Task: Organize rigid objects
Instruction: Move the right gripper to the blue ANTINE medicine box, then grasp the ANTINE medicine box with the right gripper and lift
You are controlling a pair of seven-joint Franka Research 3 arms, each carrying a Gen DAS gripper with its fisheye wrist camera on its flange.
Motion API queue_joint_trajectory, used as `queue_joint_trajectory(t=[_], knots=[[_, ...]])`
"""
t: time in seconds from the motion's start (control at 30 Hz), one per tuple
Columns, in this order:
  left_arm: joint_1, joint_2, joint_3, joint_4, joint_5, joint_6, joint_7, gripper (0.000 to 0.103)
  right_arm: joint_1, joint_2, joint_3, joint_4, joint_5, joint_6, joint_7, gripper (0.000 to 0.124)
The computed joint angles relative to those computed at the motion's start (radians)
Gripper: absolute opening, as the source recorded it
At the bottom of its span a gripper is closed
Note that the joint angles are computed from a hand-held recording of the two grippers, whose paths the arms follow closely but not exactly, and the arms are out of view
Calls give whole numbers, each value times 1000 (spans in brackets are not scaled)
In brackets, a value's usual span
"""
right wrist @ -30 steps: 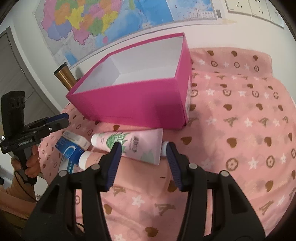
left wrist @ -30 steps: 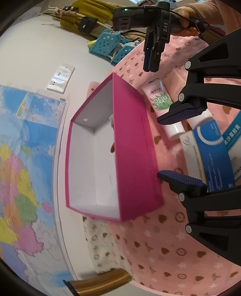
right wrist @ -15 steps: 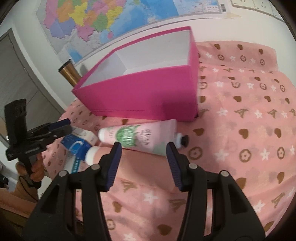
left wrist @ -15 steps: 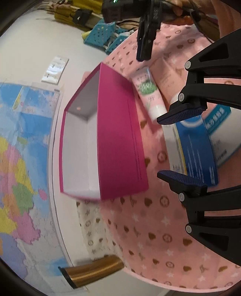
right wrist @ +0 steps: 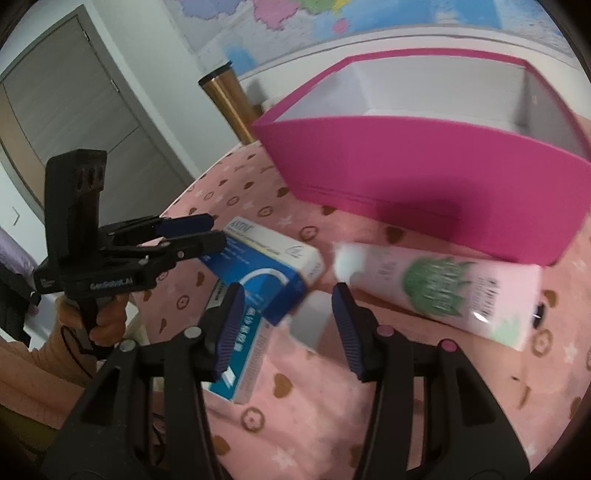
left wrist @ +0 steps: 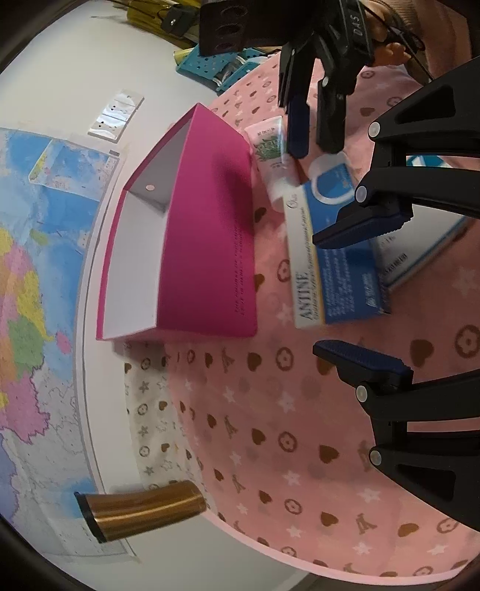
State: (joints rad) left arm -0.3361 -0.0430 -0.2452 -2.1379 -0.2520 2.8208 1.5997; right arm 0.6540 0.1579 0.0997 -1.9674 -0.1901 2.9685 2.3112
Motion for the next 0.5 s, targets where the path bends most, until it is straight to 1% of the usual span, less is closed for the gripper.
queue_joint_trajectory(t=[0.07,0.13,0.33,0.4,0.47,0.5], knots=[[-1,-6,3,-9,-23,-10,13,52,-19,24,25,25,53,-2,-57,52],[-4,-12,6,-17,-54,-19,31,52,-24,45,35,45,97,-9,-95,52],[-24,-29,21,-34,-205,-29,157,51,-4,84,21,97,142,-37,-145,52],[-29,-29,24,-32,-252,-40,196,51,-7,96,27,110,166,-41,-167,50],[-31,-32,19,-35,-262,-35,210,49,-4,97,26,109,181,-40,-180,45],[-32,-33,18,-36,-261,-31,215,48,6,97,14,111,173,-44,-169,45]])
